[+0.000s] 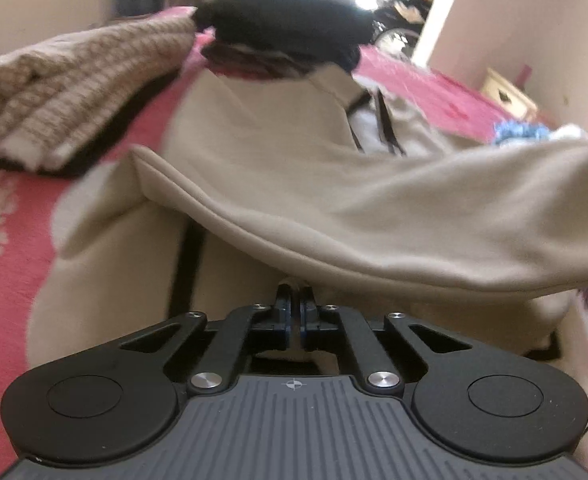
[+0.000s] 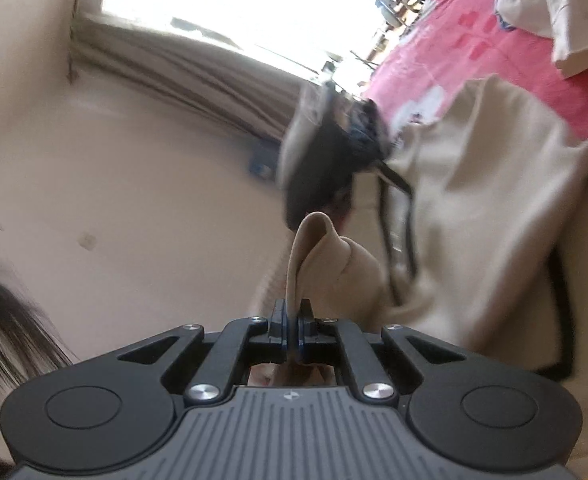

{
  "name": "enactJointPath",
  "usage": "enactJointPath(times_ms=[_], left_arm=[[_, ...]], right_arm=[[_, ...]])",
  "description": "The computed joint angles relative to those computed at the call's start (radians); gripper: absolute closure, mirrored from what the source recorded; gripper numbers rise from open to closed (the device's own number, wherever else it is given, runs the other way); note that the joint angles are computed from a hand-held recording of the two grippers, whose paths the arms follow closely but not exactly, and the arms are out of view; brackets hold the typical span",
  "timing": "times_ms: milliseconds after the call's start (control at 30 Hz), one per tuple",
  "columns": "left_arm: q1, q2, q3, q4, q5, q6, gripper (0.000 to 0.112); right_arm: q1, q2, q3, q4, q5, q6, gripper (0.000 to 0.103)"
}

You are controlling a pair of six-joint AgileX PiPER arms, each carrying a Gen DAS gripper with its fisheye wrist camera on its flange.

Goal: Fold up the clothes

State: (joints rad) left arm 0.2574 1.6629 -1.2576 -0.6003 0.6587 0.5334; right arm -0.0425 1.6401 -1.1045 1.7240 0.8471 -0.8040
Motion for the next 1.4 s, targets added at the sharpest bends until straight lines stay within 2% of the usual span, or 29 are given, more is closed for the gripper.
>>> enactJointPath(times_ms=[100, 300, 567, 767, 933, 1033, 1167, 1233, 1400], left_arm=[[0.057, 0.006, -0.071, 0.000, 0.104, -0.016, 0.110], [0.078, 0.044, -0.104, 0.096, 0.137, -0.041, 0.110], [0.117, 0.081, -0.151, 0.103, 0.191, -0.093, 0.110], [0.110, 0.092, -0.147, 0.137, 0.183, -0.115, 0.109], [0.112, 0.094, -0.133, 0.148, 0.165, -0.112, 0.108], [0.112, 0.098, -0.134, 0.152, 0.161, -0.109, 0.108], [0.112, 0.095, -0.128, 0.152, 0.152, -0.107, 0.108], [0.115, 0.092, -0.122, 0.149, 0.148, -0.098, 0.108], [0.109, 0.083, -0.092, 0.142, 0.114, -0.057, 0.107]], right_arm=[[-0.001, 0.003, -0.017, 0.009, 0.001, 0.009, 0.098], [-0.020, -0.011, 0.008, -0.016, 0.011, 0.039, 0.098], [-0.035, -0.052, 0.053, -0.019, 0.034, 0.071, 0.098], [-0.075, -0.116, 0.145, 0.009, 0.033, 0.042, 0.098], [-0.109, -0.118, 0.246, -0.082, -0.052, 0.099, 0.098], [-0.136, -0.093, 0.301, -0.030, -0.010, 0.103, 0.098], [-0.165, -0.136, 0.307, 0.005, 0.062, 0.087, 0.098], [-0.182, -0.166, 0.307, -0.022, 0.068, 0.107, 0.098], [-0.169, -0.168, 0.326, -0.180, -0.030, 0.160, 0.098]])
